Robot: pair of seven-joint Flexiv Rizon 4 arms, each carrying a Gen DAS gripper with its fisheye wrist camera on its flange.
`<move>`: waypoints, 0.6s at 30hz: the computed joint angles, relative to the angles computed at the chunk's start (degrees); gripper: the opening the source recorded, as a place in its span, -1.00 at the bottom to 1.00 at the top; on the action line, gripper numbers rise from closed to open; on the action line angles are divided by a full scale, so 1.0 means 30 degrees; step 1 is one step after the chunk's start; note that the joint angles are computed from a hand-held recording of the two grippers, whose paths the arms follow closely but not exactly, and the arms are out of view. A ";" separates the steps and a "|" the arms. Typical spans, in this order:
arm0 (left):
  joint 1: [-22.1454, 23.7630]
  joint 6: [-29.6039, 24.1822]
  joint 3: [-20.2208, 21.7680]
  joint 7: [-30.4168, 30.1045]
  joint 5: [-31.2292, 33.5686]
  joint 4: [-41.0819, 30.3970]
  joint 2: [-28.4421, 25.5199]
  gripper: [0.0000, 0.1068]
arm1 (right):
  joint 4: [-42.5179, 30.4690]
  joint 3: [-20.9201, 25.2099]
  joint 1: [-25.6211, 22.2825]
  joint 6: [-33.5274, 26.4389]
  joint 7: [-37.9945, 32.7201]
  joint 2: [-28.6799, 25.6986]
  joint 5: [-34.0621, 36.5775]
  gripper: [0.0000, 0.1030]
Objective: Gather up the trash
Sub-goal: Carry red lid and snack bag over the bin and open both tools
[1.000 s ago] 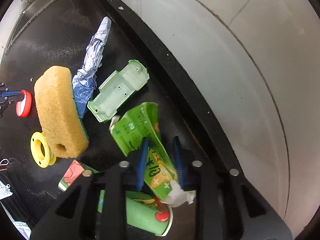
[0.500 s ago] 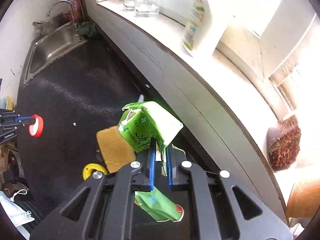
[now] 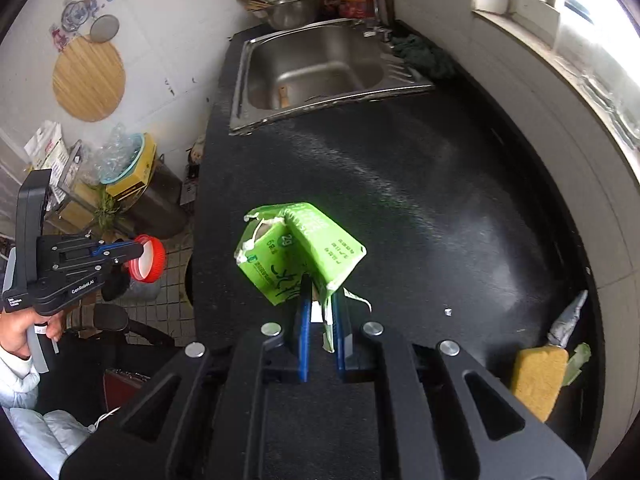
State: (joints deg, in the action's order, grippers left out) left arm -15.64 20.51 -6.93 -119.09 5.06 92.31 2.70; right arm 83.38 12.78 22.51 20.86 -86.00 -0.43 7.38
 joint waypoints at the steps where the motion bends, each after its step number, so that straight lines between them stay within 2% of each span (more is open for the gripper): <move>1: 0.0040 -0.0138 0.0264 -0.0347 0.0052 0.0650 0.0674 -0.94 | -0.0321 0.0243 0.0366 -0.0097 0.0048 -0.0424 0.0175 -0.80; 9: 0.1530 -0.1533 0.0873 -0.2402 0.0135 0.4761 0.5306 -0.94 | -0.2927 0.1697 0.3557 -0.1096 0.0664 -0.3684 0.0095 -0.80; 12: 0.2142 -0.1935 0.0940 -0.2797 -0.0031 0.5793 0.6328 -0.94 | -0.3562 0.1906 0.4477 -0.1484 0.1005 -0.4711 -0.0039 -0.80; 18: 0.2972 -0.2298 0.1062 -0.3173 -0.0624 0.7236 0.7274 -0.94 | -0.4304 0.2052 0.5561 -0.2216 0.1274 -0.6242 -0.0219 -0.80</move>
